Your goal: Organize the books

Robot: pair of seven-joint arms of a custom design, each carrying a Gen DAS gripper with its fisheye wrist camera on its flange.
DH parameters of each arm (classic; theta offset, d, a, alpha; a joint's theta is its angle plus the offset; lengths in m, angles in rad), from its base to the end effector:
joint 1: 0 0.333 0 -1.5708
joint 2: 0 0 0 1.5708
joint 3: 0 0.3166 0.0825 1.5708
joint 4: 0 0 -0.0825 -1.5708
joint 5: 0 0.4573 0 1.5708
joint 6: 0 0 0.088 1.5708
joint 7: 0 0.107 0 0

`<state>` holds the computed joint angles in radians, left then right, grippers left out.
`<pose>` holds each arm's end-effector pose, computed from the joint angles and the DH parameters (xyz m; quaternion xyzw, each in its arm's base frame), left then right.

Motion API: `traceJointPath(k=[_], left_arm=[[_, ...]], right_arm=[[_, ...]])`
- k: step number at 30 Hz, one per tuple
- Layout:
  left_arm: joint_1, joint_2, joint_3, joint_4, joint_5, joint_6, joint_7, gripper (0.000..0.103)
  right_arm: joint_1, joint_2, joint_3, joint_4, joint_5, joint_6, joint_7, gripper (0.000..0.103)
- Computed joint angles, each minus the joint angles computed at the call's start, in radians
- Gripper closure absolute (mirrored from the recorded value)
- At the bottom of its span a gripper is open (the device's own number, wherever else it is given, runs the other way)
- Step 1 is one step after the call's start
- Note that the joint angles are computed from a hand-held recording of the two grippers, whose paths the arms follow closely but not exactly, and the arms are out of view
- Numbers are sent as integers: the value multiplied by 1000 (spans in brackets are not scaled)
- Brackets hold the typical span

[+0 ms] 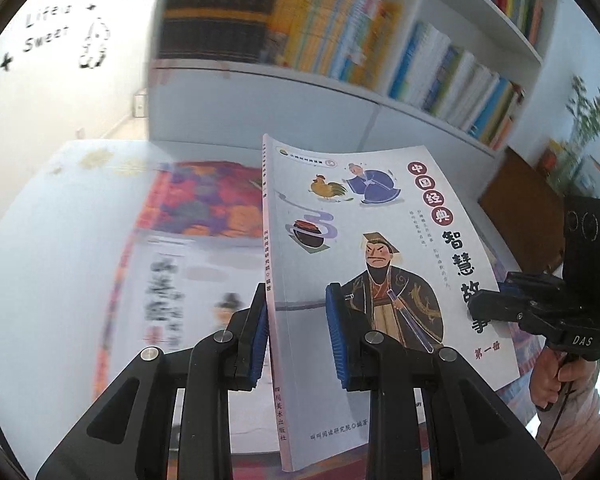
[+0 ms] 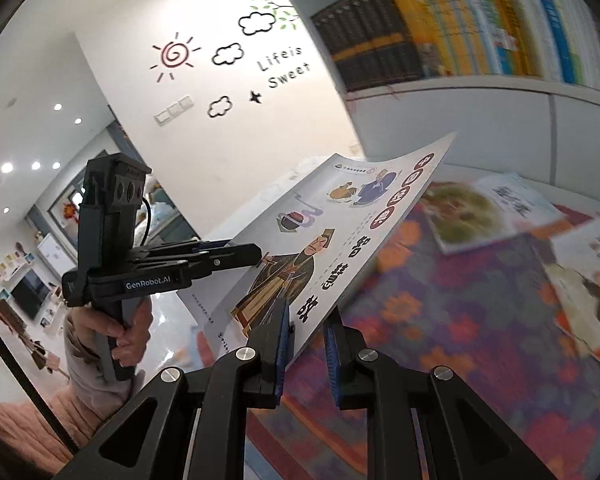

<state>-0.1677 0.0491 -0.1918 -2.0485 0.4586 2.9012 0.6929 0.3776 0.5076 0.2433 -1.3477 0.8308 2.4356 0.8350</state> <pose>0.6179 -0.2591 0.4711 -0.6850 0.6061 -0.3549 0.1936 0.6889 0.4425 0.4894 -0.8190 0.3346 0.0635 0.4618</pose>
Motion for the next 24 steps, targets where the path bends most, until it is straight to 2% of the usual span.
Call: traceJointPath(k=[5, 11, 12, 16, 19, 24], left_arm=[[33, -56, 29, -86, 56, 13, -94, 79], [60, -53, 45, -176, -142, 75, 14, 79], [64, -48, 45, -184, -144, 85, 7, 79], [75, -32, 47, -193, -41, 90, -89, 79], [79, -13, 44, -184, -20, 103, -93, 79], [73, -7, 49, -158, 89, 48, -165, 79]], right_arm=[[76, 139, 0, 183, -83, -17, 72, 87], [145, 283, 0, 337, -174, -48, 149, 87], [150, 297, 0, 351, -183, -54, 162, 87], [179, 395, -14, 468, -238, -101, 232, 87], [189, 429, -22, 510, -265, -121, 284, 87], [189, 439, -22, 518, -289, -123, 320, 87]])
